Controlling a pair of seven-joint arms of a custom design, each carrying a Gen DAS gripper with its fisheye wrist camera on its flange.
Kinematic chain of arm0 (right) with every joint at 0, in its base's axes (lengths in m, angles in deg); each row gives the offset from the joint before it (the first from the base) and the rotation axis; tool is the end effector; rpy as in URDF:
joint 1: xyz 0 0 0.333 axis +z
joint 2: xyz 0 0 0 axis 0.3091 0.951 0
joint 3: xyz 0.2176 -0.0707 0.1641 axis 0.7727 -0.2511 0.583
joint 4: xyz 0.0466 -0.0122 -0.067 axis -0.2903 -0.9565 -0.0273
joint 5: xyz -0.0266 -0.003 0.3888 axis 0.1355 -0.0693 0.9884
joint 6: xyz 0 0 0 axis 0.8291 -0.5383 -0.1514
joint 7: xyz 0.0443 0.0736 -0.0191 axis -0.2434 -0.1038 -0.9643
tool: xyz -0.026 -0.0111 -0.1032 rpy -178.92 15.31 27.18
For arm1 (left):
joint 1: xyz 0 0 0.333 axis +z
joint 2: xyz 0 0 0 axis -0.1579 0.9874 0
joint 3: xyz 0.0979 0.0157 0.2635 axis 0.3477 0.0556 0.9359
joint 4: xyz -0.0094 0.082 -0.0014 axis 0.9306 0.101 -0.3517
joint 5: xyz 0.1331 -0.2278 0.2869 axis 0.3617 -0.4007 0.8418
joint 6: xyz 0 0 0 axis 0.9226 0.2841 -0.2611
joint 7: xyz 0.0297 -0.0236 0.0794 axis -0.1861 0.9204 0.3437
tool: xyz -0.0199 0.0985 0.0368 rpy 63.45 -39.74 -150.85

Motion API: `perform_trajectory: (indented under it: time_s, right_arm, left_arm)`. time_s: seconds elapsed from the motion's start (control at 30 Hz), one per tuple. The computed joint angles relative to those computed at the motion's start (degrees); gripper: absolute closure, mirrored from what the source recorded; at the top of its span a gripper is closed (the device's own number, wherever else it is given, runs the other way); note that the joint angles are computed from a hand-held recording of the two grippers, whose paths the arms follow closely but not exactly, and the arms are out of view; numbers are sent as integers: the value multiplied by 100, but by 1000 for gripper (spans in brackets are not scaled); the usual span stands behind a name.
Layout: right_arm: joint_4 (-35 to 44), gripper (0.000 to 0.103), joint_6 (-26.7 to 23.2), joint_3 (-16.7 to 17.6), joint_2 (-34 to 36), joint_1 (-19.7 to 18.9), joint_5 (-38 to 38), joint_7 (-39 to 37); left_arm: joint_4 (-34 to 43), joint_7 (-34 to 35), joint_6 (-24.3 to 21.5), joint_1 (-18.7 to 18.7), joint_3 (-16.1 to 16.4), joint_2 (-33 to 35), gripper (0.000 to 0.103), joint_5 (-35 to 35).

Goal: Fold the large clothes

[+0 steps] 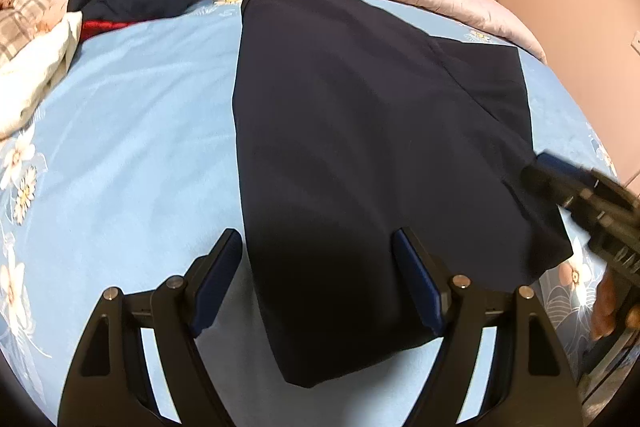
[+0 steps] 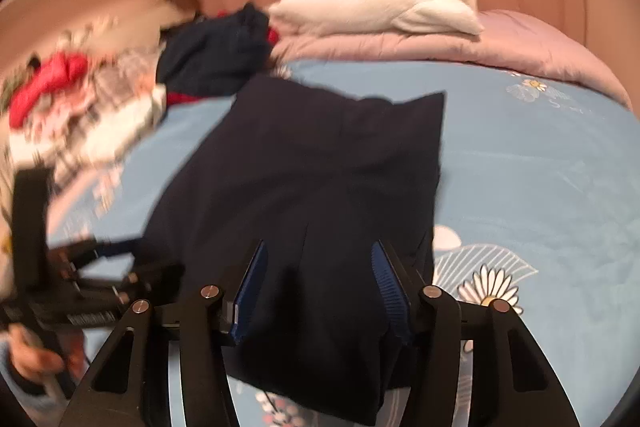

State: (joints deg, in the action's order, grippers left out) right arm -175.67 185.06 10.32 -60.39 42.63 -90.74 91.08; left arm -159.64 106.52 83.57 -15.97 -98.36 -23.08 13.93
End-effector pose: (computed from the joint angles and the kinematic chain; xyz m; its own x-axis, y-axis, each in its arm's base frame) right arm 0.4268 0.3504 0.4703 0.4234 -0.8923 -0.1569 -0.6435 -0.1743 -0.7453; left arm 0.5101 -0.1918 0.3924 0.0584 -0.9899 0.1290 -0.8011 -0.1236 -0.5856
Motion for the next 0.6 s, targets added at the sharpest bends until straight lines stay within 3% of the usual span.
perform_trajectory:
  time_s: [0.1,0.23,0.3,0.37,0.43,0.5,0.6]
  right_arm:
    - [244,48,-495,8,240,69,-45,-143]
    - [433,48,-854,-8,398,136,-768,318]
    - [458,48,-1015,-72,324,232,-383,-97]
    - [360,48,-931,-157,176,333,381,-696]
    - [198,48,-465,-291,13,441,1273,-1387]
    - [316,48,-271,-250,73,307,1207,-1267]
    - [806,48,-180,-262,445,188,1229,-1147]
  left_arm:
    - [0,174,66,-9,35,58,23,-270]
    - [-35,322,167,-13,63,98,23,-489]
    - [-55,431,212,-17,72,97,23,-619]
    - [-48,494,227,-18,70,105,22,-633]
    - [-2,448,196,-13,67,138,19,-538]
    - [33,298,166,-10,70,166,16,-388]
    - [3,555,249,-34,88,190,15,-742]
